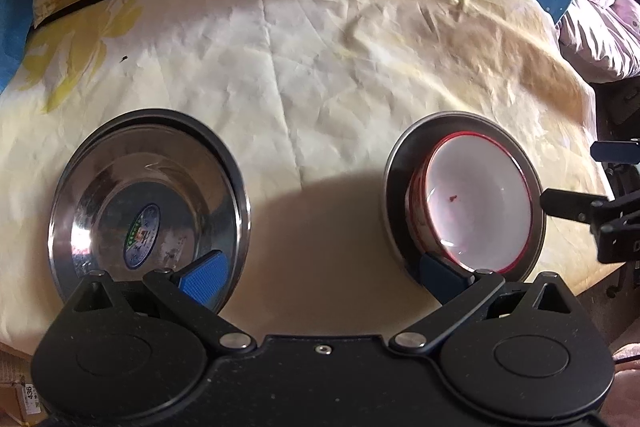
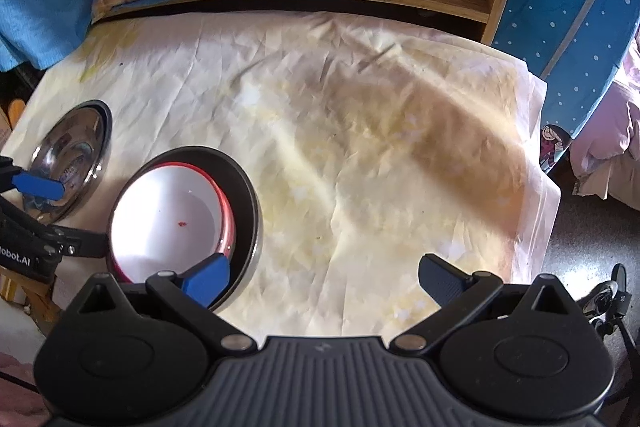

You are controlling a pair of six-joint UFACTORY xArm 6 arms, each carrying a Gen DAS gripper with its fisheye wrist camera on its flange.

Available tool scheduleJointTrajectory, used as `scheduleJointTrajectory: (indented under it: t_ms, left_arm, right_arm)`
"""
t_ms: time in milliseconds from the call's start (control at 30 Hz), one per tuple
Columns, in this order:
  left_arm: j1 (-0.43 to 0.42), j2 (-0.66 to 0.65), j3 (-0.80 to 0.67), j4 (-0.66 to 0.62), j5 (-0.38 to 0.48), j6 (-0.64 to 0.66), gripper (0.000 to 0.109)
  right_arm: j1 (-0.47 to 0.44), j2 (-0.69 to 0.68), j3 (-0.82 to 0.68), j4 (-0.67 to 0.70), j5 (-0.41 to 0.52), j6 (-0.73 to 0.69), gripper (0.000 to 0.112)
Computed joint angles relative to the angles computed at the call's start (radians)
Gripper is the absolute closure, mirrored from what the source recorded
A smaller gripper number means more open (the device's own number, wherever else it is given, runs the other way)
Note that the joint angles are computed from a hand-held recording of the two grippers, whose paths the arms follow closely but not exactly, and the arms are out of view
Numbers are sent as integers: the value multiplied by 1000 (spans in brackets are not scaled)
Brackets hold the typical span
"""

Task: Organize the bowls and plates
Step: 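Close the left tool on the steel bowl rim while the right tool grips it, then lift the nested bowls with both tools and carry them over the plate stack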

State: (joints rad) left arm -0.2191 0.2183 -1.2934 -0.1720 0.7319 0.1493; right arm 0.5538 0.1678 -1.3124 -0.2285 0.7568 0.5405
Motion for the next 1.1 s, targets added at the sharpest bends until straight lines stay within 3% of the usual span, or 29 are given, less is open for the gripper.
scheduleJointTrajectory:
  t_ms: [233,433,733,900,1000,1100]
  left_arm:
    - [-14,13,-12,44,-5,-8,9]
    - [-15,2,3,8,-21,34,22]
    - [20,11,-13,-246,40,145,62]
    - [24,17,-22,-309,66,170,82]
    - [20,21,-30,-320,76,172,92]
    - [13,30,-41,-298,77,151,93]
  right_arm:
    - [8,30,-30,-25,17,-23,10]
    - [8,32,-24,-6,4,-36,16]
    - [0,21,2,107,-53,-65,46]
    - [-15,22,7,262,-70,-100,74]
    - [-12,37,-17,277,-55,-102,84]
    - [-3,61,-56,246,-22,-86,91]
